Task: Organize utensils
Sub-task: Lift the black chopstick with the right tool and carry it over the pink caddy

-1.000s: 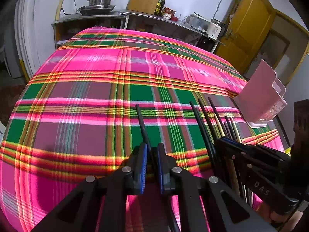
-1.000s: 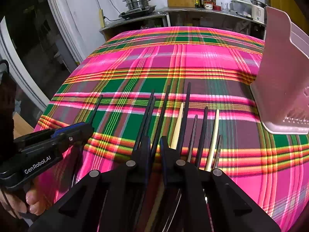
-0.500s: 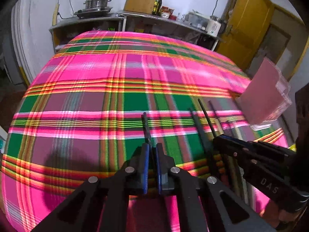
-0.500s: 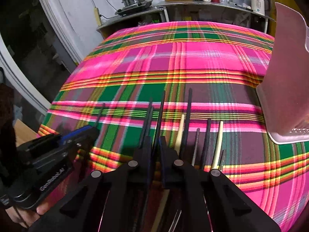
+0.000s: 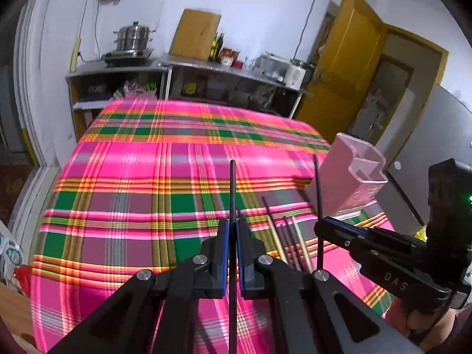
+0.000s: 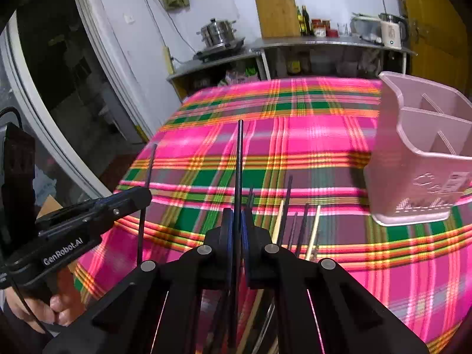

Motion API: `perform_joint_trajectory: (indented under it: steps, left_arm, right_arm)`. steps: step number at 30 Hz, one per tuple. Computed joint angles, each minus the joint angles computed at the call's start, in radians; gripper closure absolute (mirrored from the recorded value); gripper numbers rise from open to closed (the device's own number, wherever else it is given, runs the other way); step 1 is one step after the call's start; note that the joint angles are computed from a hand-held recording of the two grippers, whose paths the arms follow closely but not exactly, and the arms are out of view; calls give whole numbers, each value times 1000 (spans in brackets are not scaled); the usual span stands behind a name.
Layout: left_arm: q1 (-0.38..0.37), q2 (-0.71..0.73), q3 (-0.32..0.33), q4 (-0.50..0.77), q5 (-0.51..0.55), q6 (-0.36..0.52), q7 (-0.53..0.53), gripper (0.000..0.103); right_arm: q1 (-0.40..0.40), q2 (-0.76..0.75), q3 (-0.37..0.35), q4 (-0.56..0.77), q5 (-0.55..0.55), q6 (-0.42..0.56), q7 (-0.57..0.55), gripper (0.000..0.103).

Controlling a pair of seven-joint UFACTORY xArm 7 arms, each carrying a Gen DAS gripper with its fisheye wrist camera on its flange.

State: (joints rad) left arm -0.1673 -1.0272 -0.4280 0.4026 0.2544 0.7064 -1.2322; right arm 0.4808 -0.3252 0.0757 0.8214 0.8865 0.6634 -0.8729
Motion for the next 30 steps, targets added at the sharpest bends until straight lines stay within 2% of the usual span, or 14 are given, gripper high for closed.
perform_joint_trajectory:
  steps: [10, 17, 24, 30]
  left_arm:
    - [-9, -19, -43, 117, 0, 80, 4, 98]
    - [14, 27, -57, 221, 14, 88, 37, 98]
    - [49, 121, -61, 318, 29, 50, 78, 98]
    - [68, 263, -47, 386, 37, -55, 99, 99]
  right_arm:
    - [-8, -142, -63, -40, 33, 57, -21, 97]
    - [-19, -196, -104, -39, 47, 89, -34, 97]
    - [-41, -218, -140, -11, 56, 107, -51, 97]
    - [-77, -205, -167, 32, 42, 128, -49, 97]
